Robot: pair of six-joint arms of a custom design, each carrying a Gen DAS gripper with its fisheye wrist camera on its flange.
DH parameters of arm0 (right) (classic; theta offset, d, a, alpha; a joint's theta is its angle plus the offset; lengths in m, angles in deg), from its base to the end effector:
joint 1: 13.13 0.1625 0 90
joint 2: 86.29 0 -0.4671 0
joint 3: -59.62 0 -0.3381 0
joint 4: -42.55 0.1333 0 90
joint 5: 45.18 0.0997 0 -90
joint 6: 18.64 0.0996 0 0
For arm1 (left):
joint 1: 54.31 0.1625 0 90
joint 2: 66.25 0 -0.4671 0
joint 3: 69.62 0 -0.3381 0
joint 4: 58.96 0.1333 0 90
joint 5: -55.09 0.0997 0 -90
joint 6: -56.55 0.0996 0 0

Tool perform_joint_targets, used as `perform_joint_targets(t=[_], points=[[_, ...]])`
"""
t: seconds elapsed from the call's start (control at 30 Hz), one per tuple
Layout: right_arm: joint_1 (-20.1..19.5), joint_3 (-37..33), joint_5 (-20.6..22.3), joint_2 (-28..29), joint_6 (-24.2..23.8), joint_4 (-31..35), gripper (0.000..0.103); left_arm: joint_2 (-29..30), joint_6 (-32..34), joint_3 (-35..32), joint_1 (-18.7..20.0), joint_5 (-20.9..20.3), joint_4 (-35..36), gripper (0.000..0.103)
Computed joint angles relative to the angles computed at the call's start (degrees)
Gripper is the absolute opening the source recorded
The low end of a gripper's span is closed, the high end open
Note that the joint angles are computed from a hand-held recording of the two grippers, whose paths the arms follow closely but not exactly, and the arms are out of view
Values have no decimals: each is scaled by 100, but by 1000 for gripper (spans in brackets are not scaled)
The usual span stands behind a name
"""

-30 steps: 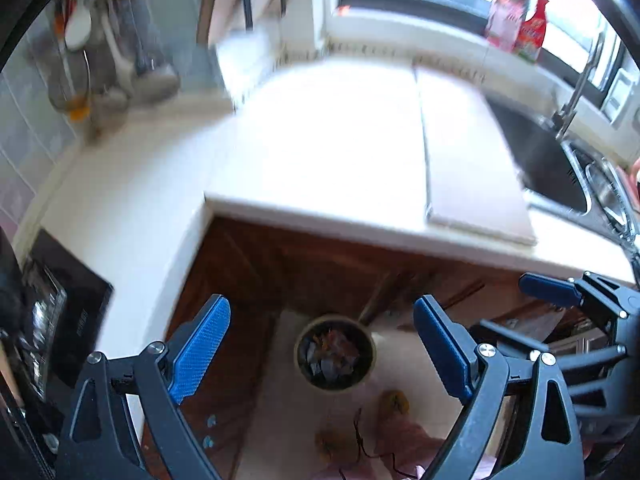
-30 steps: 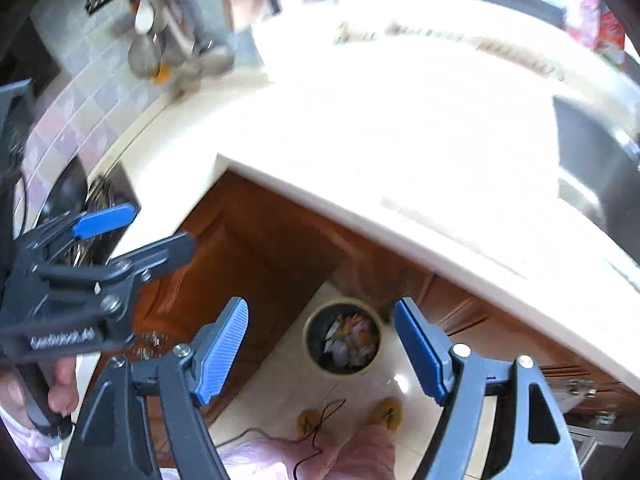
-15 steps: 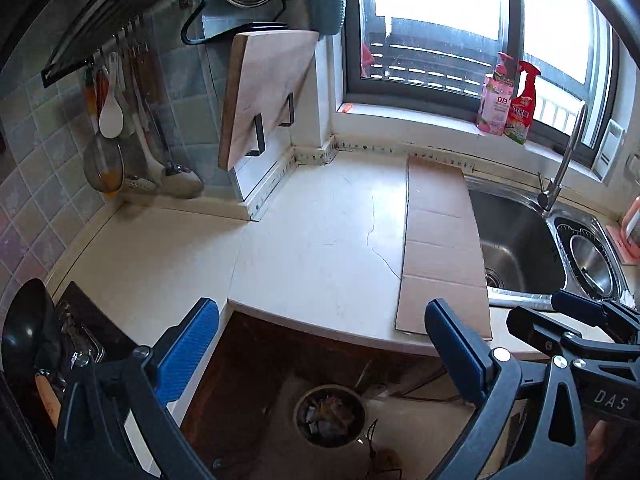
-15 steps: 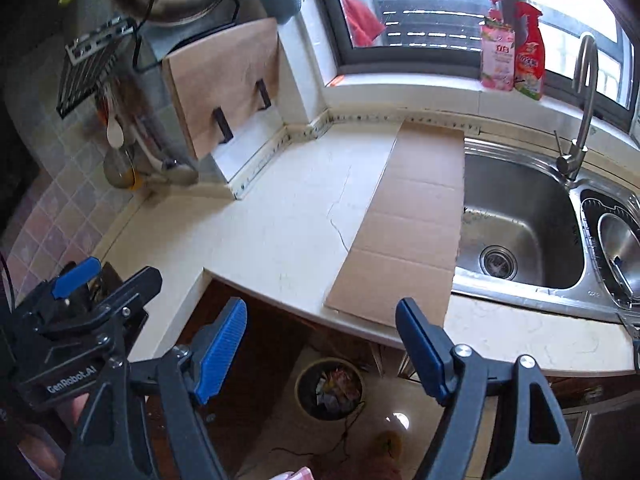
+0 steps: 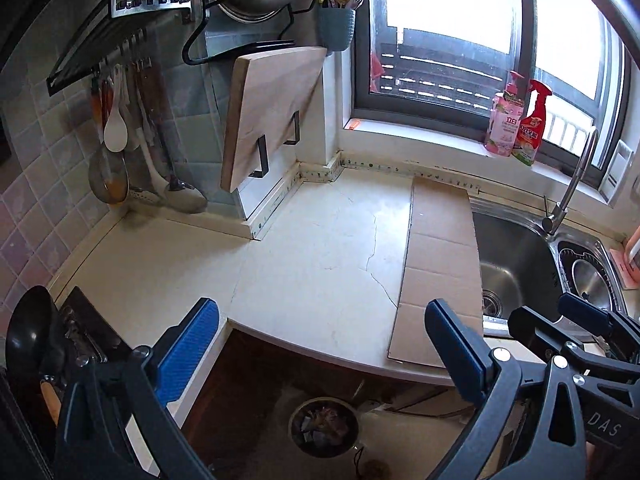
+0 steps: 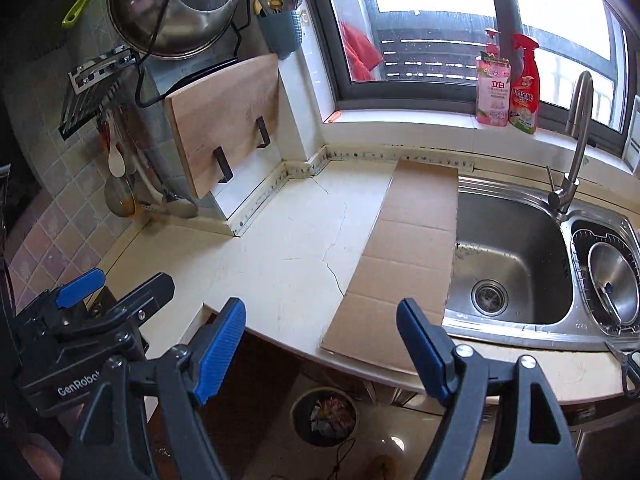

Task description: Collect trash

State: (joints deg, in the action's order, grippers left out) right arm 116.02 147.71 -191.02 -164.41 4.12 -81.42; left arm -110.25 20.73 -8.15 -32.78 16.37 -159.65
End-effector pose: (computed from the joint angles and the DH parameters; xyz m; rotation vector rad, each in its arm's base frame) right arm 0.3823 -0.3890 0.5505 0.0713 -2.3096 1.0444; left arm -0.6204 -0.4716 0.3118 0.7340 2.2654 -0.8156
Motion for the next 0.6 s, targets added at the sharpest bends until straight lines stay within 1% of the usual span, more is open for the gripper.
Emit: perform_joint_targets(t=[0.13, 0.43, 0.6], points=[[-56, -59, 51, 39, -75, -43, 79, 70, -32, -152, 42, 23, 122, 102], [-89, -139, 58, 104, -227, -103, 79, 103, 25, -196, 73, 49, 92, 102], [-86, -166, 33, 126, -223, -84, 79, 102, 63, -201, 82, 37, 83, 102]])
